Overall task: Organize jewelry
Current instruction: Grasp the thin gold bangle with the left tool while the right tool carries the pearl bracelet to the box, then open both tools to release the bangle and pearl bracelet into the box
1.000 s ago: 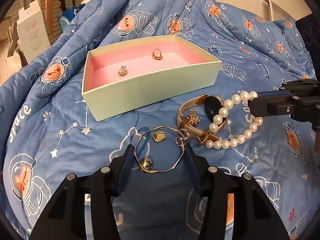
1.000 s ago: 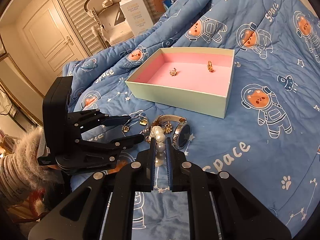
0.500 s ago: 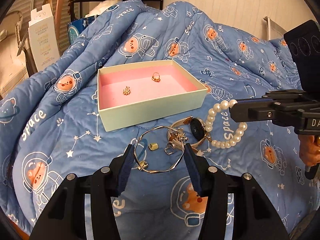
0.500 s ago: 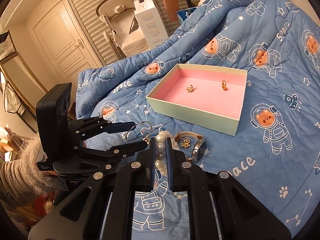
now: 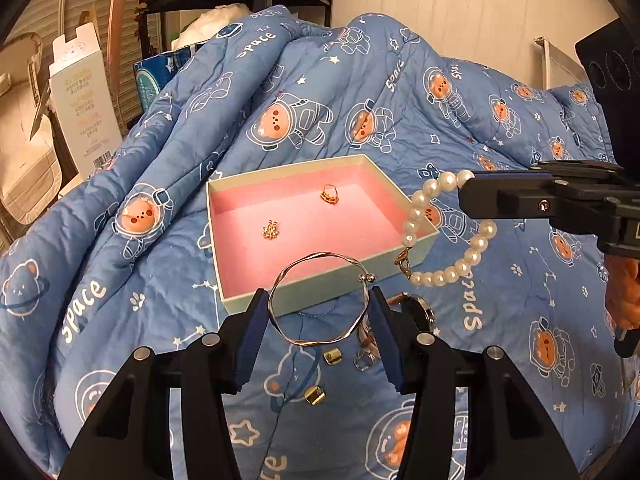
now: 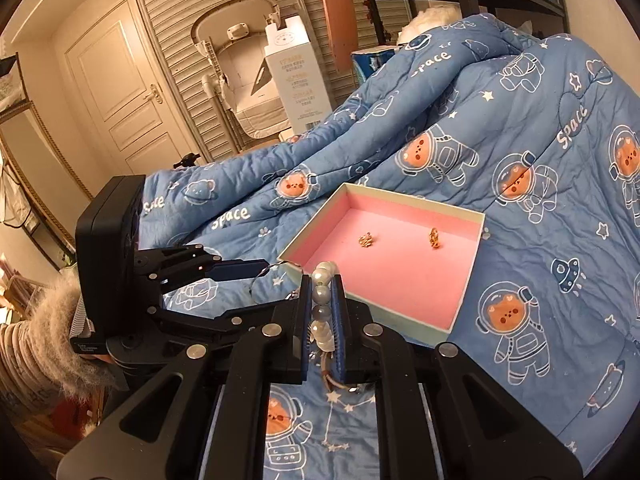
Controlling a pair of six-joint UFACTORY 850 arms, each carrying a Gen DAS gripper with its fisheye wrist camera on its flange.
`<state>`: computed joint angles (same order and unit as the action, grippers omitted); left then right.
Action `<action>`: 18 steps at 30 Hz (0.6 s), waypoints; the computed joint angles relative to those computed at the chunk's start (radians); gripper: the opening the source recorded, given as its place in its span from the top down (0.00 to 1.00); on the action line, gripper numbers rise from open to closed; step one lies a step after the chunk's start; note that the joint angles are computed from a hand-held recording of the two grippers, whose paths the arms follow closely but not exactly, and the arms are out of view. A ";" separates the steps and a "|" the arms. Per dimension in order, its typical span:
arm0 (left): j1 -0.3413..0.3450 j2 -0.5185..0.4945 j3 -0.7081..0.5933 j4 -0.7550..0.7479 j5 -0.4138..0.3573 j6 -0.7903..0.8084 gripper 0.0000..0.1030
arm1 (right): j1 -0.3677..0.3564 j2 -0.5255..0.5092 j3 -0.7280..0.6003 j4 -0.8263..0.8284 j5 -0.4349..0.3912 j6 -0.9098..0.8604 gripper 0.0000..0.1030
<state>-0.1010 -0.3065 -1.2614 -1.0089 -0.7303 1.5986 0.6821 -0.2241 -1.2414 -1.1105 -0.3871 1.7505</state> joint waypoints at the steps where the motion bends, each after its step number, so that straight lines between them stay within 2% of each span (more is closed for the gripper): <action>1: -0.008 -0.011 -0.018 0.014 0.006 -0.019 0.52 | -0.010 -0.008 -0.012 0.023 -0.007 -0.025 0.90; 5: -0.036 -0.078 -0.116 0.107 -0.012 -0.150 0.52 | -0.053 -0.041 -0.053 0.112 -0.012 -0.114 0.90; 12: -0.076 -0.211 -0.299 0.270 -0.119 -0.399 0.52 | -0.116 -0.092 -0.100 0.221 -0.003 -0.192 0.90; 18: -0.110 -0.271 -0.369 0.369 -0.125 -0.487 0.52 | -0.166 -0.125 -0.114 0.340 0.061 -0.254 0.90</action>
<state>-0.2113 -0.5778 -1.6304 -0.6402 -0.8553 1.1119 0.5164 -0.3488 -1.3554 -0.7702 -0.3263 1.4963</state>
